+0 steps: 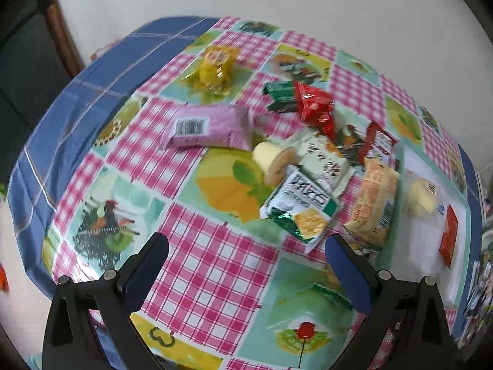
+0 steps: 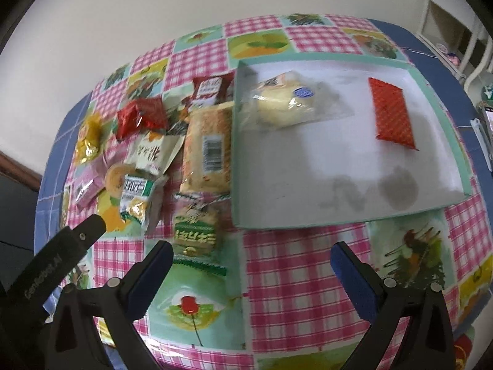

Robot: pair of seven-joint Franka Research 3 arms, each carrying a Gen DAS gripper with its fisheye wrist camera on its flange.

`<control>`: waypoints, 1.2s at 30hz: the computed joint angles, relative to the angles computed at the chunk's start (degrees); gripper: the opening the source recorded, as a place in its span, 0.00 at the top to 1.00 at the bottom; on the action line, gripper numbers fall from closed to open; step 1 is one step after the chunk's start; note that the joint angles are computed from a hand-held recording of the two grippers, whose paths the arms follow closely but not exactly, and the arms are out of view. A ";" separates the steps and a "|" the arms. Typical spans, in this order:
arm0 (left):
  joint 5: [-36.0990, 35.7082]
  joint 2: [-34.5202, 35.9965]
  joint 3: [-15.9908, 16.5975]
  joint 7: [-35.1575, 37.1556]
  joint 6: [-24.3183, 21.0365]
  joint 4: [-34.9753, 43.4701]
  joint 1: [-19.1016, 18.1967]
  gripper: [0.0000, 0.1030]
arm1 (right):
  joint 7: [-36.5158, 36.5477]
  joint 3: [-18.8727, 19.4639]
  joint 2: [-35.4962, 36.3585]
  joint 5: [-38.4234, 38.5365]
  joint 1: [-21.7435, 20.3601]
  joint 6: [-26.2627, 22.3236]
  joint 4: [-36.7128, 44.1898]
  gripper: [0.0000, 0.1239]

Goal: Organize snacks

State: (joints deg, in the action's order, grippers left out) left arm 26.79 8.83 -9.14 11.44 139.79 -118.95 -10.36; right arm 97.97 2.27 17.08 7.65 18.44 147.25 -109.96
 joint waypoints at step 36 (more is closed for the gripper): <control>-5.21 10.45 1.37 16.53 3.61 8.74 1.46 0.02 | 3.48 -0.53 10.41 -0.84 2.46 -7.43 10.99 0.29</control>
